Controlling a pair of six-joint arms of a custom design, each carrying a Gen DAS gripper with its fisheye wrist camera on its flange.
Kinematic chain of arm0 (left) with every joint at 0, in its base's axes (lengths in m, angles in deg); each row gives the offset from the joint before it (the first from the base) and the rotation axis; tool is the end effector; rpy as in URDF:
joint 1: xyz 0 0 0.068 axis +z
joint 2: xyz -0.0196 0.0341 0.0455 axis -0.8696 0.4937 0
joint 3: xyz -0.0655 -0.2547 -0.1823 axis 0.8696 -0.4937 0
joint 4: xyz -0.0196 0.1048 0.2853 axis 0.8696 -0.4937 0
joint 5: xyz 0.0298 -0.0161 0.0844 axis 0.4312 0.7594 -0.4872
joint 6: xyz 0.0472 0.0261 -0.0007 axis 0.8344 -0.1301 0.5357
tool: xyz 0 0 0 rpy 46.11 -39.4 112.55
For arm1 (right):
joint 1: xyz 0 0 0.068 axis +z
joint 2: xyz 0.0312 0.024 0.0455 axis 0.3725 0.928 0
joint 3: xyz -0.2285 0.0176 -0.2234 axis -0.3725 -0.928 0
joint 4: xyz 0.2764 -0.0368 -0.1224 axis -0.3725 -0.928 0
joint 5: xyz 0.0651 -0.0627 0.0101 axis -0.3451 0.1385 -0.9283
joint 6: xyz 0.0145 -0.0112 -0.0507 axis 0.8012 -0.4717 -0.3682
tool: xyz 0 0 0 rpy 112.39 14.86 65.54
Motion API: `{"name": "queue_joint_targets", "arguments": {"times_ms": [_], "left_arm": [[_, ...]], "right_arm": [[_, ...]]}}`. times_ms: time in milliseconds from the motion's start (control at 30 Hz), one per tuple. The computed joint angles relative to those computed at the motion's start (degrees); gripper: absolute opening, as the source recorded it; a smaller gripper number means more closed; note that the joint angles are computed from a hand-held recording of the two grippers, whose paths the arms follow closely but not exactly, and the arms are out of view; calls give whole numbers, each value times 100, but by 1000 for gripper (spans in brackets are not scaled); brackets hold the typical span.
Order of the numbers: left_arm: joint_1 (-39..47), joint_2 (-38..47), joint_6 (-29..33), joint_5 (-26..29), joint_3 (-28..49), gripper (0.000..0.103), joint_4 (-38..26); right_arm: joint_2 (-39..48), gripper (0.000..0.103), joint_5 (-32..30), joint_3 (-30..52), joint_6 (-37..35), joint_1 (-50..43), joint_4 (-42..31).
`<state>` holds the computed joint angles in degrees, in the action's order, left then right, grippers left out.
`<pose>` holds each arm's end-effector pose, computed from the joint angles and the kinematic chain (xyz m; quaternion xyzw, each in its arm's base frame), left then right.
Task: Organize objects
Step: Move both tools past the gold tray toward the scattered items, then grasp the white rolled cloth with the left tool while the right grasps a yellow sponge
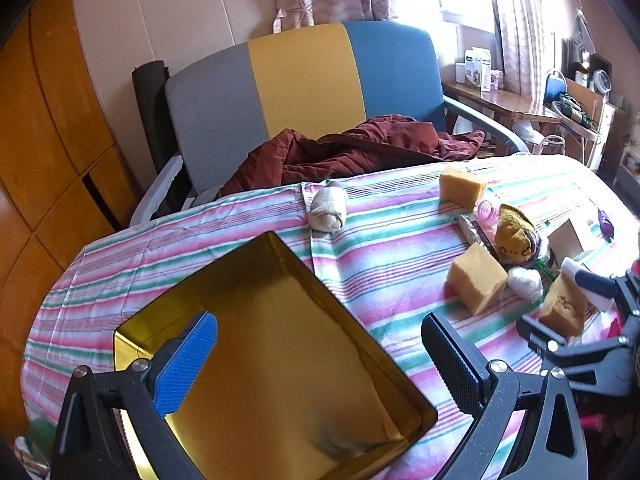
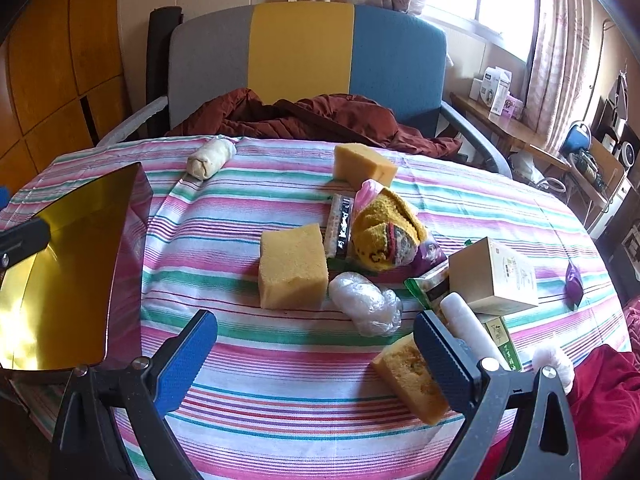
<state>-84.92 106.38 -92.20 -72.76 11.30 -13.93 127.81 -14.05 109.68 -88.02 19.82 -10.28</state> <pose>0.2465 -0.0987 0.2220 0.0669 0.9189 0.0612 0.3840 0.2662 -0.0058 0.1387 -0.0898 0.9350 0.0112 0.3430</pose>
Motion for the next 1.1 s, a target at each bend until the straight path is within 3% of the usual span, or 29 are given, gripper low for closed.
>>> {"name": "queue_joint_targets", "arguments": {"times_ms": [167, 400, 833, 867, 900, 933, 1100], "left_arm": [[224, 684, 56, 388, 601, 103, 50], [710, 2509, -20, 825, 2104, 98, -98], [1179, 5523, -756, 1065, 5234, 84, -1378], [1175, 5655, -756, 1022, 5378, 80, -1429], [1175, 5820, -758, 990, 5563, 63, -1527], [1197, 5878, -751, 1100, 5607, 53, -1545], [1173, 5274, -650, 1633, 4777, 53, -952]], "right_arm": [[239, 100, -478, 358, -147, -347, -476], [673, 100, -953, 682, -105, -791, -747], [896, 100, -1348, 841, -218, -869, -1012], [913, 100, -1356, 851, -218, -875, -1030], [934, 100, -1355, 870, -215, -876, -1052], [956, 100, -1347, 884, -214, -873, -1069], [971, 92, -1427, 1013, -275, -915, -1414]]}}
